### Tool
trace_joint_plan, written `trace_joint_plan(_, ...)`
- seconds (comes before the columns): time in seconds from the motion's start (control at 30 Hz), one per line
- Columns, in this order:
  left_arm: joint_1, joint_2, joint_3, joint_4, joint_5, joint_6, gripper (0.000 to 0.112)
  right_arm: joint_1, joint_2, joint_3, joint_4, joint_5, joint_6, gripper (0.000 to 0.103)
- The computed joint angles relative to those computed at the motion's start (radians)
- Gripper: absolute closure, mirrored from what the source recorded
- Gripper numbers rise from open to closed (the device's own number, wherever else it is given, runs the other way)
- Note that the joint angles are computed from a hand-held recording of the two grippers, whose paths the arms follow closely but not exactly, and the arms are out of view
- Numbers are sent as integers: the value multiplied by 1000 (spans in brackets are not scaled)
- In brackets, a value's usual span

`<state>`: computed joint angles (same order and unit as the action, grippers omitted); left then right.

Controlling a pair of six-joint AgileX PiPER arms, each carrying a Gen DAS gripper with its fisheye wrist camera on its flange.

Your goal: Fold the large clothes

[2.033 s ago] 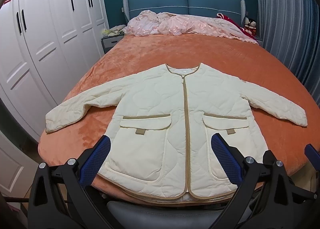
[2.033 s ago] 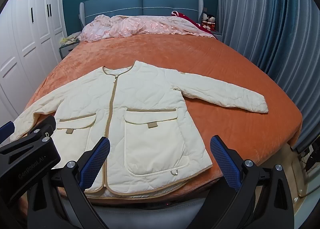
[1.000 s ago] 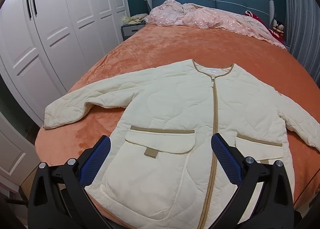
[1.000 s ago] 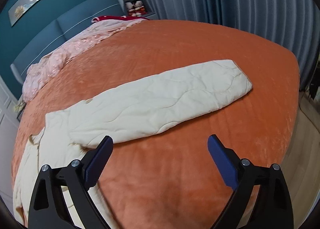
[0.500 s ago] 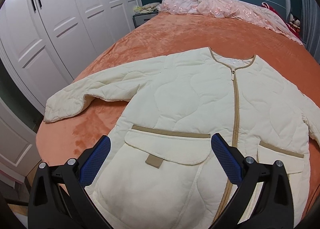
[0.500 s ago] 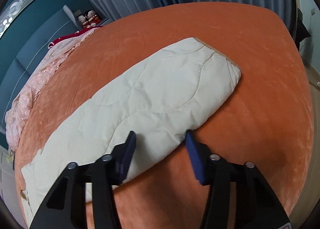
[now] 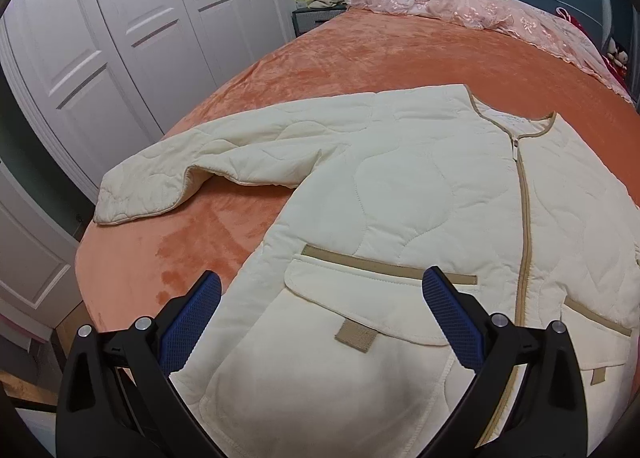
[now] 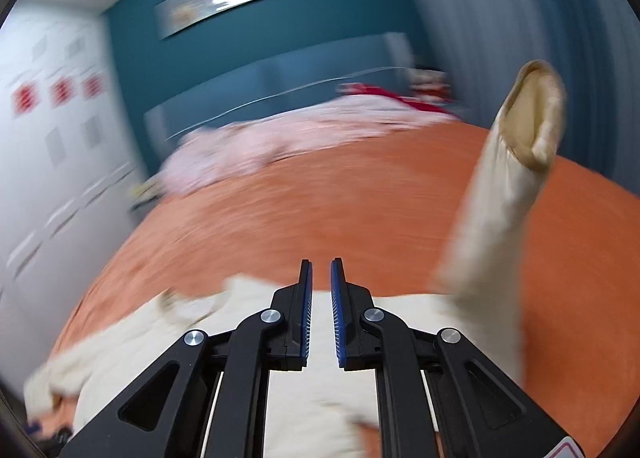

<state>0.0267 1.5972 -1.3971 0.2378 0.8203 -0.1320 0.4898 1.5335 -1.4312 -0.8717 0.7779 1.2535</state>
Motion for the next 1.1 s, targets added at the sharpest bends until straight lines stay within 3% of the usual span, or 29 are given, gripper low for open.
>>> trace_joint_plan(0.17,57,34,-34,-67,10,55,14,140,287,-264,189,-53,-265,95)
trace_joint_plan(0.23,74,46,-49,-89,15,76,14,171,355,-315,210,-22,-278,95)
trace_joint_plan(0.27,82,52,-56,-99,17,85,14,197,377,-342,180,37,-242,94)
trace_joint_plan(0.33,99,60,-67,-117,13,104,14,197,368,-320,129,131,-128,88)
trace_joint_plan(0.37,106,63,-69,-124,10,111,14,187,338,-273,103,186,-47,78)
trace_joint_plan(0.5,103,67,-58,-135,-4,119,14,67,191,-43,18,367,165,53)
trace_joint_plan(0.53,98,68,-54,-139,-5,118,14,13,164,2,39,368,146,44)
trace_joint_plan(0.73,32,60,-24,-142,8,87,14,-193,176,99,129,272,-52,44)
trace_joint_plan(0.8,11,55,-15,-133,6,75,14,-219,201,103,141,252,-72,44)
trace_joint_plan(0.97,-5,80,-42,-131,22,62,14,-291,217,109,221,148,-104,87)
trace_joint_plan(1.03,4,96,-65,-140,34,61,14,-293,201,109,225,131,-97,95)
trace_joint_plan(1.1,11,111,-86,-148,40,58,14,-282,164,113,226,96,-75,97)
